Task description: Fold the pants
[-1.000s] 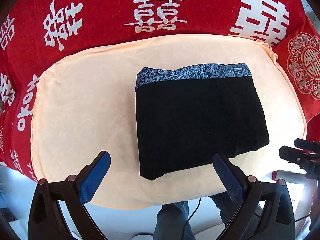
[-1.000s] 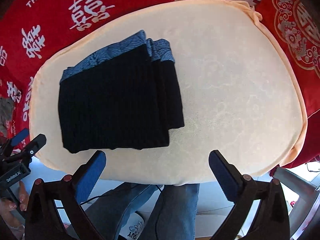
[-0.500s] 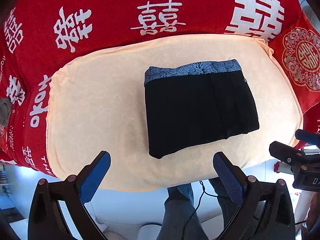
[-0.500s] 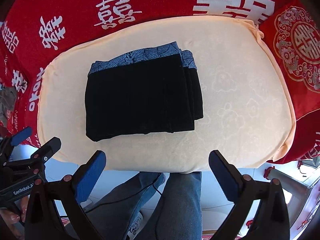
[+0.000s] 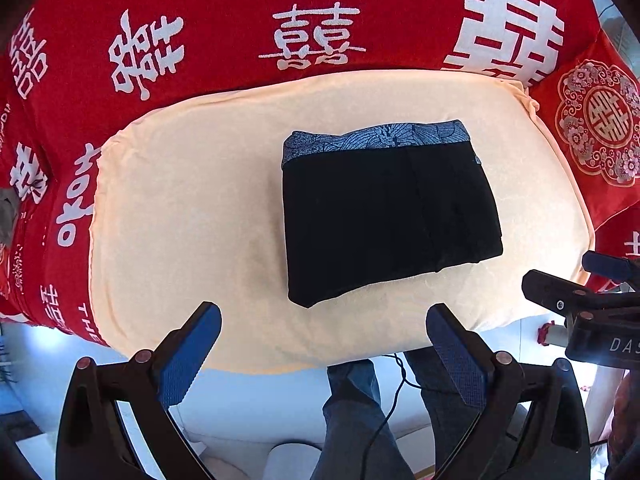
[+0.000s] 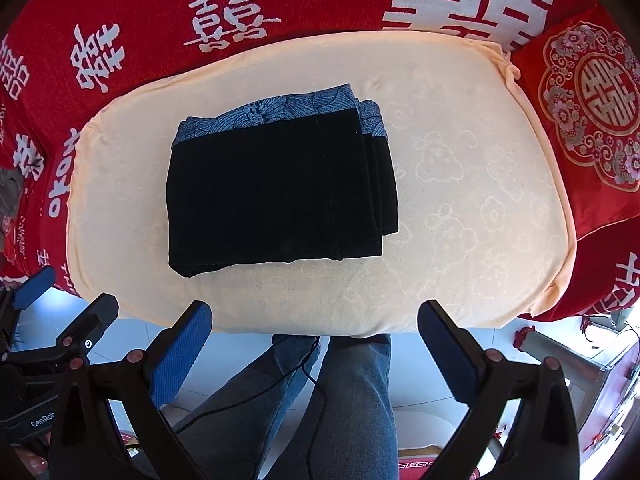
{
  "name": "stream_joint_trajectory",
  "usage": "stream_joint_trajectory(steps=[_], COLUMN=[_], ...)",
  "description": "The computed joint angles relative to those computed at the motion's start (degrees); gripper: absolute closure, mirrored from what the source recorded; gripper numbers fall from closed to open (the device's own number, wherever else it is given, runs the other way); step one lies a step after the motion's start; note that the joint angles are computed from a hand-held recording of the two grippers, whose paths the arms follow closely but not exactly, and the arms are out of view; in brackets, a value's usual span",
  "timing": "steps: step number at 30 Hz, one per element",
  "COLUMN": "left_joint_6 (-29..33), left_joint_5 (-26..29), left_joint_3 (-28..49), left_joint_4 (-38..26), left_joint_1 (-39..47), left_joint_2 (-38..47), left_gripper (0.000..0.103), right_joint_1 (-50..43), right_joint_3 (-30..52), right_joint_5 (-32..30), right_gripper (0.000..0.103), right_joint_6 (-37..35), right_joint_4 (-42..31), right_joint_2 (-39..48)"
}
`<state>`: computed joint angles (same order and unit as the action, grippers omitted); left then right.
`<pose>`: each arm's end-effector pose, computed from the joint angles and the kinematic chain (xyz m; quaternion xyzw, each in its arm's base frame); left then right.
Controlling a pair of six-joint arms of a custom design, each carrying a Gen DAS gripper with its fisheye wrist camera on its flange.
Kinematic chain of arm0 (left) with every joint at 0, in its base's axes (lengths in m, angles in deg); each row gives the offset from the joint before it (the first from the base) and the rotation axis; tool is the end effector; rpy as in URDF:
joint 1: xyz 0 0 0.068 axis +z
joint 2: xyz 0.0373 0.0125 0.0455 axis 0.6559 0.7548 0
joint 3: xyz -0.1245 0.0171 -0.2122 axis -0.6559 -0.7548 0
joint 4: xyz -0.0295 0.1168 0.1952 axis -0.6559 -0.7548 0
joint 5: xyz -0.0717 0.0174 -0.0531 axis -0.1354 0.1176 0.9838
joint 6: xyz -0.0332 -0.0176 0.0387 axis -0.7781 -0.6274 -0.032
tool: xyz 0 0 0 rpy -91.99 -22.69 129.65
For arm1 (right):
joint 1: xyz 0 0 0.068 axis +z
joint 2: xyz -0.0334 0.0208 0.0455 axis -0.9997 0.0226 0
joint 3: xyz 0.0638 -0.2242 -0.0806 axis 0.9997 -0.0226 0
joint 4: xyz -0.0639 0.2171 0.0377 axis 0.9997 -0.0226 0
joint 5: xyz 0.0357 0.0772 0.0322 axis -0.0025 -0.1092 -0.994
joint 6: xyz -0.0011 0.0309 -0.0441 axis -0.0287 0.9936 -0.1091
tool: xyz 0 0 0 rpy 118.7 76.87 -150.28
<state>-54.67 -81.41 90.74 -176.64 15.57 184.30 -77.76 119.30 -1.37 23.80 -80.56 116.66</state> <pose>0.3265 -0.1540 0.2959 0.2386 0.9670 -0.0031 0.0894 0.2673 0.0542 0.2874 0.2065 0.9764 0.0543 0.0320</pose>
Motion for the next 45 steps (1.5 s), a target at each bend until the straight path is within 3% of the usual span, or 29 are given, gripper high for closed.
stream_joint_trajectory(steps=[12, 45], left_joint_6=[-0.45, -1.18], left_joint_5=[0.30, 0.15], left_joint_3=[0.75, -1.35], left_joint_4=[-0.61, 0.18], left_joint_1=[0.01, -0.28], left_joint_2=[0.49, 0.18], left_gripper=[0.000, 0.000], right_joint_1=[1.19, 1.56], right_joint_3=[3.30, 2.63], right_joint_5=[1.90, 2.16], right_gripper=[0.000, 0.000], right_joint_6=[-1.60, -2.02], right_joint_4=[-1.92, -1.55], right_joint_2=[2.28, 3.11])
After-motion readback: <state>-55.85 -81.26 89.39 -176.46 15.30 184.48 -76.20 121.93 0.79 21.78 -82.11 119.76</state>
